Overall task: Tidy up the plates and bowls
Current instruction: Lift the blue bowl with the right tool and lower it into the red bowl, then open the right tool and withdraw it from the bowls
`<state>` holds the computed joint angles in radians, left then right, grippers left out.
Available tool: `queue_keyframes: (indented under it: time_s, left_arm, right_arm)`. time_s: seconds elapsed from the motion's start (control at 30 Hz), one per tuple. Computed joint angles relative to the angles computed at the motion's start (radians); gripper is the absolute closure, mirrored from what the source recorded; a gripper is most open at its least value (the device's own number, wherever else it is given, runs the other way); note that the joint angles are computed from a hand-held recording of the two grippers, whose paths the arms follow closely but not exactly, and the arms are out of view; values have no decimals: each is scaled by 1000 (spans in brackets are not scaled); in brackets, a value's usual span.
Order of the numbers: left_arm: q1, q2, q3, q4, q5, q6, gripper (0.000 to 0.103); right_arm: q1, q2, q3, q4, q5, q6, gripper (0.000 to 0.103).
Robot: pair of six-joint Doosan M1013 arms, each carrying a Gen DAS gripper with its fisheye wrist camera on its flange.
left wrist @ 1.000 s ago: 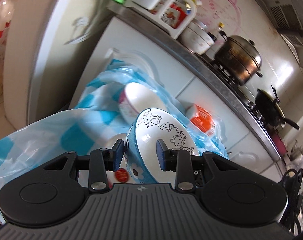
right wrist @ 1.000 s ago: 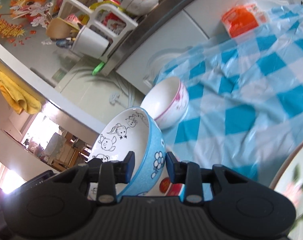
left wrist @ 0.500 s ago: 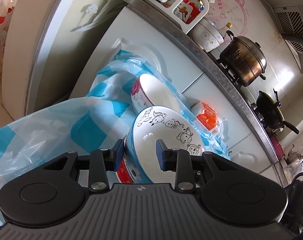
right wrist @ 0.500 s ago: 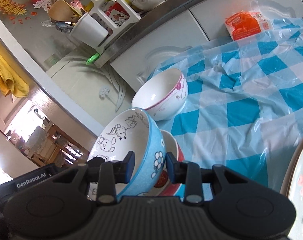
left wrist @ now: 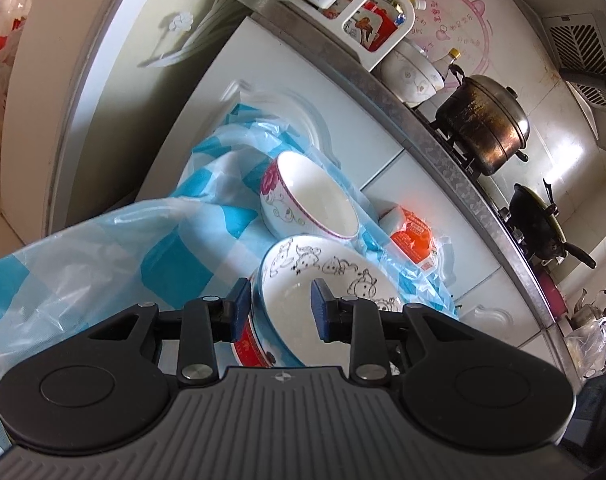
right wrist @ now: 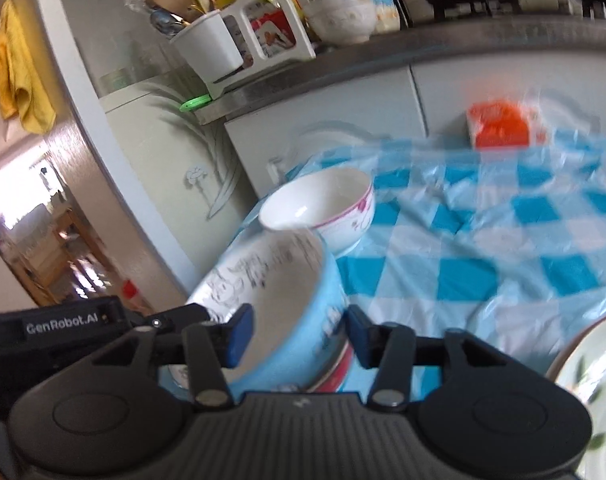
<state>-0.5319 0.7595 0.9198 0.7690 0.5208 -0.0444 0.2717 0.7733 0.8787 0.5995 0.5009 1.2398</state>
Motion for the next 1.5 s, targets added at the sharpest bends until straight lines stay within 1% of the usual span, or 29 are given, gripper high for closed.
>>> queue_keyframes:
  time_s: [0.07, 0.1, 0.2, 0.27, 0.37, 0.43, 0.53, 0.63, 0.7, 0.87, 1.0, 1.13, 1.3, 1.43, 1.5]
  left_arm:
    - [1, -2, 3, 8, -2, -14, 69]
    - [1, -3, 4, 15, 1, -23, 69]
    - [0, -2, 3, 28, 15, -40, 69]
    - [-1, 0, 0, 37, 27, -46, 68]
    - [-7, 4, -9, 63, 54, -50, 65]
    - [-6, 5, -9, 63, 56, -54, 62]
    - [-8, 7, -13, 68, 68, -58, 59]
    - [-8, 8, -14, 70, 76, -67, 57]
    - [-10, 8, -13, 81, 85, -77, 57]
    - [-12, 7, -10, 95, 95, -92, 56]
    - [-14, 10, -16, 89, 105, -89, 56]
    - [-15, 13, -20, 91, 113, -89, 52]
    - [-18, 18, -31, 93, 127, -76, 51]
    - [-19, 23, -42, 101, 138, -67, 47]
    - [-16, 25, -47, 96, 133, -57, 44]
  right_arm:
    - [3, -9, 15, 1, -30, -37, 40]
    - [2, -10, 17, 1, -36, -38, 37]
    - [-6, -15, 29, 57, -50, -52, 34]
    - [-10, -18, 37, 69, -61, -35, 32]
    - [-18, -21, 50, 81, -74, -1, 25]
    - [-22, -27, 63, 91, -83, 20, 25]
    - [-28, -22, 59, 65, -75, 82, 24]
    - [-27, -12, 45, -1, -71, 146, 23]
    - [-30, -9, 45, 19, -69, 138, 21]
    - [-25, -10, 48, -35, -82, 154, 19]
    - [-24, -2, 37, -61, -64, 178, 18]
    - [-24, 5, 27, -54, -42, 168, 18]
    - [-26, 6, 24, -33, -30, 152, 18]
    - [-33, -2, 34, 38, -36, 100, 17]
    - [-39, -2, 32, 77, -30, 85, 14]
